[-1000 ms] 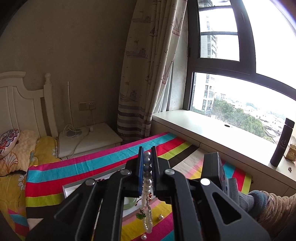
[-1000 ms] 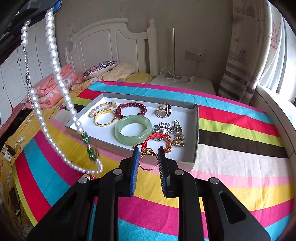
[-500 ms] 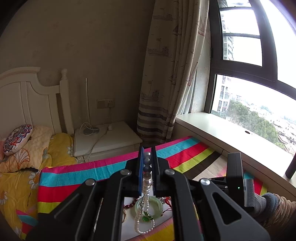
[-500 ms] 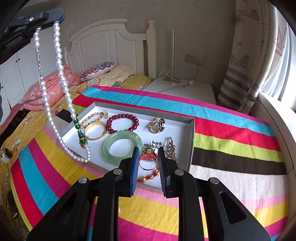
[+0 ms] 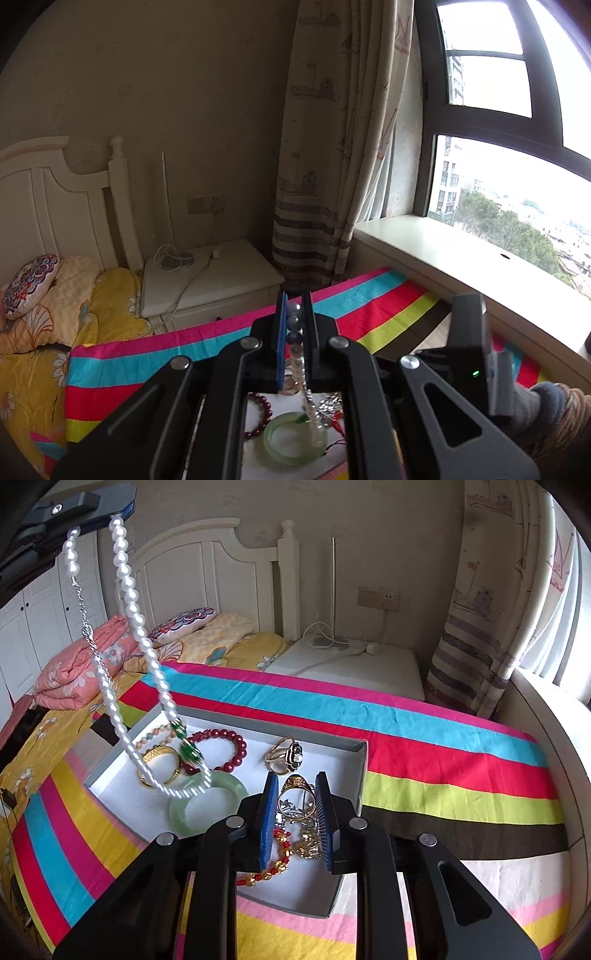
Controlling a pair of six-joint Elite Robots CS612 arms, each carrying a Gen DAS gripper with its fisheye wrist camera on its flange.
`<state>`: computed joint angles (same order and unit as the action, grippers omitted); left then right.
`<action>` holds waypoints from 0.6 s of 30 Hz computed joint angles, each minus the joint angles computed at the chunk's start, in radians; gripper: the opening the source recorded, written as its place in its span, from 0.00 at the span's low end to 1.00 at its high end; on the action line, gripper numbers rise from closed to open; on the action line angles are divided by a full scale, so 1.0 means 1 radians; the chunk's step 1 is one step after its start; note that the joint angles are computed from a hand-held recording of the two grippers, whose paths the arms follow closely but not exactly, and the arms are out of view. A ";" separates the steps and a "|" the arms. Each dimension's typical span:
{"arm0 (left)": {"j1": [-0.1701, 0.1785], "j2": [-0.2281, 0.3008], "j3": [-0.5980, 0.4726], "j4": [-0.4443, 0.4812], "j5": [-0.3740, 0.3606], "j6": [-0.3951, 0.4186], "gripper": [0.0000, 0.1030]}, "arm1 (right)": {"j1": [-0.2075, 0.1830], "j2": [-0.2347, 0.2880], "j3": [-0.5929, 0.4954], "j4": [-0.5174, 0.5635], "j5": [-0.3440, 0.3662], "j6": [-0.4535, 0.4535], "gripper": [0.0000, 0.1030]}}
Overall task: Organize jewelry
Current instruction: 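Lower the necklace and gold ring into the tray and open both tools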
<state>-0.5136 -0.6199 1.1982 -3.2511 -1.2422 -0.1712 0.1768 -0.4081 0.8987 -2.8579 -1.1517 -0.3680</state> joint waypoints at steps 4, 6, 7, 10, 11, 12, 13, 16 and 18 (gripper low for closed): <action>0.019 0.027 -0.001 0.080 0.034 -0.061 0.07 | 0.000 0.020 -0.034 0.038 -0.015 -0.018 0.19; 0.032 0.038 0.008 0.109 0.023 -0.097 0.07 | 0.001 0.030 -0.053 0.059 -0.020 -0.028 0.19; 0.036 0.041 0.013 0.117 0.015 -0.110 0.07 | 0.002 0.036 -0.064 0.072 -0.023 -0.033 0.19; 0.051 0.053 0.025 0.136 -0.016 -0.140 0.07 | 0.006 0.056 -0.099 0.112 -0.028 -0.047 0.19; 0.055 0.057 0.026 0.141 -0.027 -0.149 0.07 | 0.008 0.064 -0.113 0.127 -0.028 -0.052 0.19; 0.058 0.060 0.032 0.145 -0.036 -0.159 0.07 | 0.009 0.070 -0.125 0.138 -0.028 -0.056 0.19; 0.060 0.063 0.036 0.145 -0.041 -0.166 0.07 | 0.011 0.076 -0.136 0.148 -0.028 -0.060 0.19; 0.065 0.067 0.053 0.153 -0.053 -0.192 0.07 | 0.017 0.093 -0.173 0.171 -0.034 -0.071 0.19; 0.066 0.065 0.066 0.158 -0.053 -0.209 0.07 | 0.020 0.106 -0.202 0.184 -0.035 -0.074 0.19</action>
